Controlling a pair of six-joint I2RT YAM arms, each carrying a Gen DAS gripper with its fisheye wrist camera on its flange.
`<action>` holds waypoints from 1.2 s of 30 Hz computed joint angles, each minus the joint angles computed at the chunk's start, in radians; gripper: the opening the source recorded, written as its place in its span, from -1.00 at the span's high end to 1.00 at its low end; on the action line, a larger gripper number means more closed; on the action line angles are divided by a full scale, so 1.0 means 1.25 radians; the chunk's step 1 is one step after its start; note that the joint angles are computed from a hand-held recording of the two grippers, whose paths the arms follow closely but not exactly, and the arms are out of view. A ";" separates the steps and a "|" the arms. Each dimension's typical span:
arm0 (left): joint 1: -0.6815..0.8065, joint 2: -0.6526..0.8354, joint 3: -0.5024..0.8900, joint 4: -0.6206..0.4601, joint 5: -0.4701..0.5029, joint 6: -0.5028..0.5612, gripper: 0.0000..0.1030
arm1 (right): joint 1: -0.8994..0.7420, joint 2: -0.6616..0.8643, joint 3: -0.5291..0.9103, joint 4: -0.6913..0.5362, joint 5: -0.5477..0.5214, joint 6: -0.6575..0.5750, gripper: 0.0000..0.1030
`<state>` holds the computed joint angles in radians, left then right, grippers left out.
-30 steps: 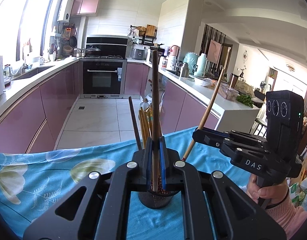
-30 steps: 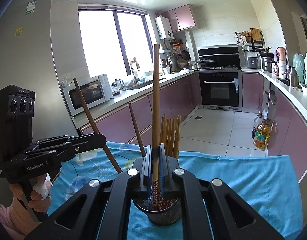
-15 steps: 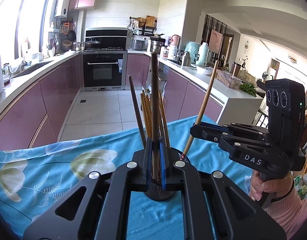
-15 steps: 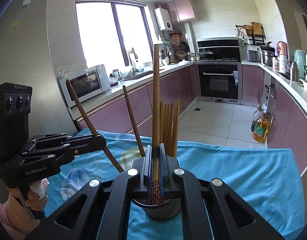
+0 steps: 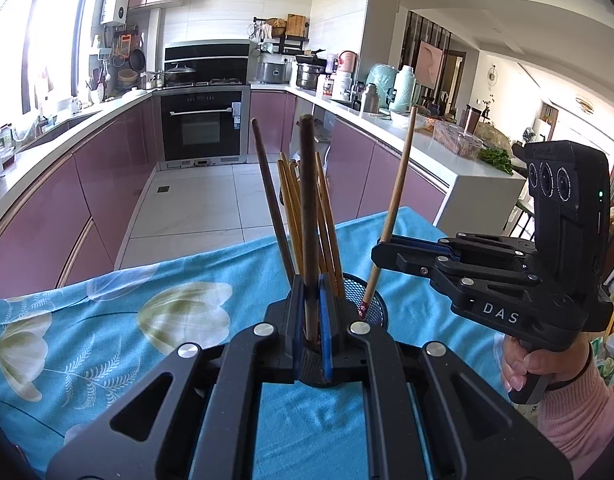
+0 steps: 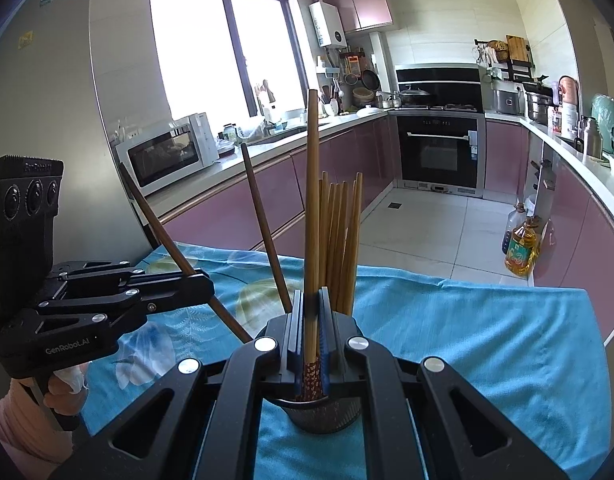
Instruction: Organize utensils
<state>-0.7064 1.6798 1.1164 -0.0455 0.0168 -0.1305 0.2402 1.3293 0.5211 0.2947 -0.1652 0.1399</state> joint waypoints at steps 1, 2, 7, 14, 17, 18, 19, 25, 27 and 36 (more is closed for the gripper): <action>0.001 0.003 0.003 -0.002 0.000 0.001 0.85 | 0.001 0.002 0.000 0.001 0.000 0.000 0.89; 0.003 0.006 0.004 -0.003 0.003 0.003 0.85 | 0.001 0.003 0.000 0.002 0.001 0.000 0.89; 0.006 0.016 0.006 0.001 0.008 0.002 0.85 | 0.002 0.005 -0.001 0.006 0.001 0.003 0.89; 0.006 0.030 0.014 0.003 0.008 0.006 0.85 | 0.000 0.016 -0.010 0.023 0.001 0.010 0.89; 0.008 0.039 0.020 0.001 0.009 0.006 0.85 | 0.002 0.018 -0.011 0.025 0.004 0.013 0.89; 0.008 0.042 0.020 0.002 0.009 0.006 0.85 | 0.002 0.018 -0.011 0.024 0.003 0.012 0.89; 0.010 0.046 0.023 0.002 0.009 0.006 0.85 | 0.002 0.019 -0.011 0.025 0.004 0.012 0.89; 0.016 0.057 0.024 0.006 0.013 0.007 0.85 | -0.005 0.022 -0.015 0.030 -0.003 0.015 0.89; 0.015 0.061 0.025 0.007 0.012 0.006 0.85 | -0.005 0.024 -0.013 0.029 -0.003 0.014 0.89; 0.017 0.070 0.028 0.013 0.012 0.009 0.85 | -0.008 0.028 -0.013 0.032 -0.006 0.014 0.89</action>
